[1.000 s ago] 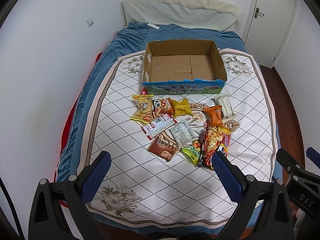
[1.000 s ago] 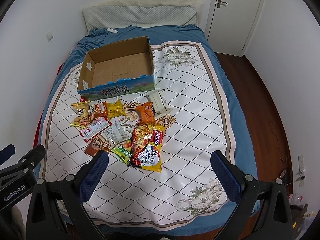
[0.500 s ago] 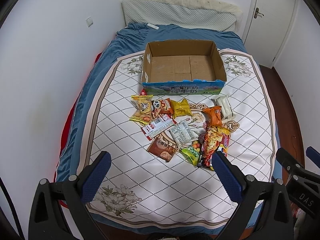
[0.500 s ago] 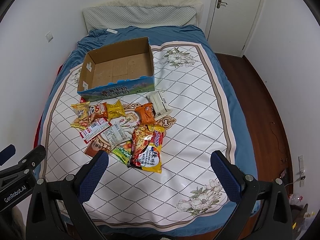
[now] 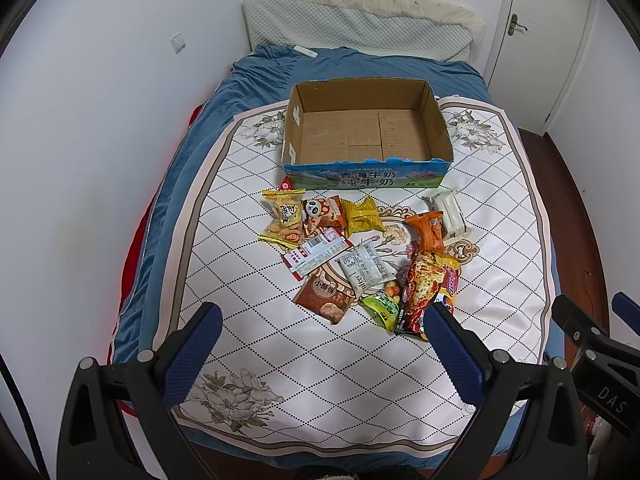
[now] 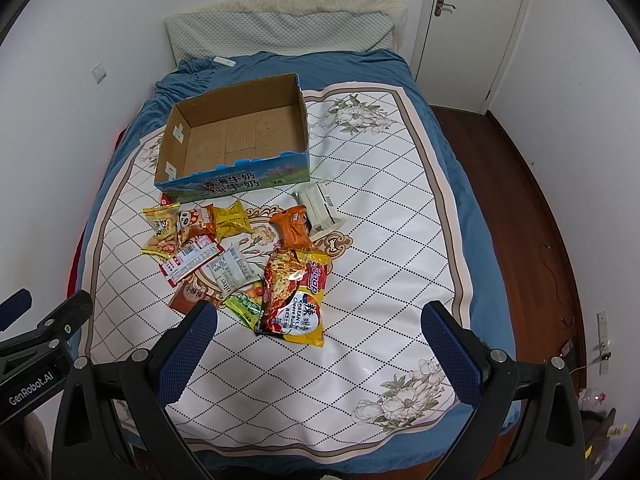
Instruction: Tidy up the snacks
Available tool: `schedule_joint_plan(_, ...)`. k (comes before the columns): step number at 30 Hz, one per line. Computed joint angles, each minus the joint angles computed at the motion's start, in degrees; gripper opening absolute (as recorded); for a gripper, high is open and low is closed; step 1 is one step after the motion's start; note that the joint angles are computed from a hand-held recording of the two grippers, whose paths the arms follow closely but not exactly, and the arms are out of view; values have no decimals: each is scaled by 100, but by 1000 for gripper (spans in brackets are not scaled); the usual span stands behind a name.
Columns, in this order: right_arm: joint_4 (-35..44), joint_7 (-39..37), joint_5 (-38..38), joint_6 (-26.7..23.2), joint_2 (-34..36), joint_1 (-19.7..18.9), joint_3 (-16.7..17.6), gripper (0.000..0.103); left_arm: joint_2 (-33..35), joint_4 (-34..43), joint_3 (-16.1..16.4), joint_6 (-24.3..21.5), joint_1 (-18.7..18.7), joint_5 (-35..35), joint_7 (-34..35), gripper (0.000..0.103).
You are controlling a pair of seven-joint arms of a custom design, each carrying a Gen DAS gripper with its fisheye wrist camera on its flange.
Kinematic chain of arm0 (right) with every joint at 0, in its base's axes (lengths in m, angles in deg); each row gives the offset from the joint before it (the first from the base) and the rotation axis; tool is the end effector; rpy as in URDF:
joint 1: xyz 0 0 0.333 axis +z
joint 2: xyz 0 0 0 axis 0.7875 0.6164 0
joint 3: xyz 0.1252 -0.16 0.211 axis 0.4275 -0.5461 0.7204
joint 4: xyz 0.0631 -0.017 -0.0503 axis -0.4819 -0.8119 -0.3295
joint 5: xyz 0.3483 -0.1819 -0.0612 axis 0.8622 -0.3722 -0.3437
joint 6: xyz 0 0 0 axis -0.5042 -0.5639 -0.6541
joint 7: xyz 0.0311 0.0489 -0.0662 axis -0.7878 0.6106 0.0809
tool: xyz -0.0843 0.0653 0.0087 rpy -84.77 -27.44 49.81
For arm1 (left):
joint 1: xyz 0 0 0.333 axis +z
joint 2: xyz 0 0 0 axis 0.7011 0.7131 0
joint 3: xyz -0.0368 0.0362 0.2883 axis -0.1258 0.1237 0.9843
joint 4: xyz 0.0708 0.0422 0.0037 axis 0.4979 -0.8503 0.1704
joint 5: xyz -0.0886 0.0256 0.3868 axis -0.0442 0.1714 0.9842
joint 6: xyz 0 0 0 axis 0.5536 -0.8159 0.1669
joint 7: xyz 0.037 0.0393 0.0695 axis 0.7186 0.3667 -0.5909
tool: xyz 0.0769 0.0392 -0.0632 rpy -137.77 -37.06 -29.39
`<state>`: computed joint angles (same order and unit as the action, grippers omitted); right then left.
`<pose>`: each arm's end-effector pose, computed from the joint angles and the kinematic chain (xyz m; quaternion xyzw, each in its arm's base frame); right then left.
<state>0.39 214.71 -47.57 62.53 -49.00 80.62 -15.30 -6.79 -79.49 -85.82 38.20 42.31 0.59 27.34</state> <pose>0.3910 0.2975 0.8019 -0.6022 0.7553 -0.2100 0.1507 0.4376 -0.1153 0.8017 -0.6654 0.7074 -0.1539 0.1820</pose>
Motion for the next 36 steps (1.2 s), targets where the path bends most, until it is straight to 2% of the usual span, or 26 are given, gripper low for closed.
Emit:
schedule_joint_plan(6, 33, 7, 43, -2, 29, 3, -12, 103, -13, -51, 2, 16, -5, 0, -12, 103)
schedule_joint_plan(11, -250, -39, 572, 279, -8, -104, -182, 103, 21, -298, 19, 206, 10, 27, 18, 103)
schedule_joint_plan(14, -663, -23, 1263, 638, -50, -256, -369, 103, 218, -417, 85, 256, 12, -80, 117, 103)
schedule_joint_plan(18, -1587, -55, 2339, 1357, -80, -500, -621, 103, 545, -722, 125, 434, 15, -78, 278, 103)
schedule_joint_plan(21, -2292, -32, 2857, 1914, -74, -648, -720, 103, 847, -901, 148, 512, -1, -56, 381, 103)
schedule_joint_plan(23, -2589, -21, 3075, 2146, 50, -731, -758, 103, 1162, -869, 201, 360, -1, -199, 388, 103)
schedule_joint_plan(26, -2915, 10, 3361, 2462, 196, -842, -800, 103, 1554, -787, 308, 180, 39, -517, 144, 103)
schedule_joint_plan(30, -3253, 69, 3696, 3036, 443, -975, -845, 103, 2019, -712, 481, 64, 189, -1149, -570, 103)
schedule_joint_plan(32, -3252, 116, 3749, 3121, 554, -1013, -836, 103, 2174, -757, 558, 117, 286, -1456, -1034, 103)
schedule_joint_plan(36, -3299, 138, 3784, 3321, 787, -1080, -825, 103, 2339, -869, 600, 139, 370, -1582, -1641, 103)
